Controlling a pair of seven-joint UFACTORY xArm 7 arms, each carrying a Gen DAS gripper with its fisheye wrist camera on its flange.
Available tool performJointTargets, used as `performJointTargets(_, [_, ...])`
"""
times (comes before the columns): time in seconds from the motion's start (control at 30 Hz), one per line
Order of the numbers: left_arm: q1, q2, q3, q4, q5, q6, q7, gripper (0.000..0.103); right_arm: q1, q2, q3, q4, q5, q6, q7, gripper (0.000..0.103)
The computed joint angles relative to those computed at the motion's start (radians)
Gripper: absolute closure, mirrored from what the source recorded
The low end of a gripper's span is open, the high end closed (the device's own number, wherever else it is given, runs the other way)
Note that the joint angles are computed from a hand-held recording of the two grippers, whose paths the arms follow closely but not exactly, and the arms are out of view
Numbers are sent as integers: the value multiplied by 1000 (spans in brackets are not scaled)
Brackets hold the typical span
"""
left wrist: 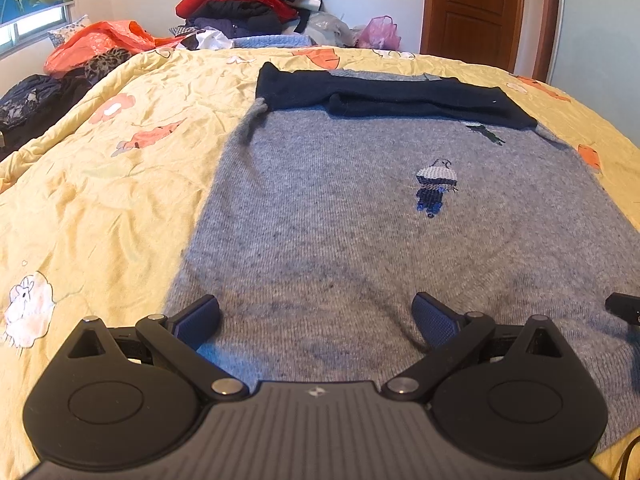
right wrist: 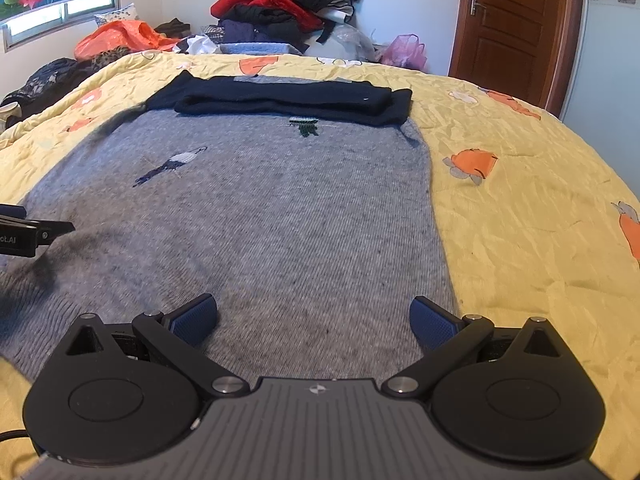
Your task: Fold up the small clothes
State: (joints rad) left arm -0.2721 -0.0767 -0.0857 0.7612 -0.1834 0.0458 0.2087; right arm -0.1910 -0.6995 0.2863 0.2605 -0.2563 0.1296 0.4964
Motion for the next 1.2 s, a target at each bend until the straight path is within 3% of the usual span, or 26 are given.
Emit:
performJointTargets(0.67, [-8, -64, 16, -37, -12, 55, 1, 0, 38, -42, -27, -28, 18, 21, -11, 0])
performJointTargets(0.77, [19, -97, 0, -58, 40, 84, -30, 0, 50, -55, -35, -32, 24, 35, -15, 0])
performJointTargets(0.87, [-26, -155, 58, -102, -24, 100, 40, 0, 98, -99, -73, -52, 39, 71, -39, 0])
performJointTargets(1.0, [-95, -233, 170, -149, -144, 144, 171, 0, 208, -207, -217, -89, 94, 153, -157, 0])
performJointTargets(1.13, [-216, -288, 348, -138, -410, 285, 418, 0, 239, -370, -345, -132, 198, 246, -236, 1])
performJointTargets(1.2, [-269, -302, 455, -95, -562, 448, 545, 0, 227, -422, -403, -139, 257, 286, -253, 1])
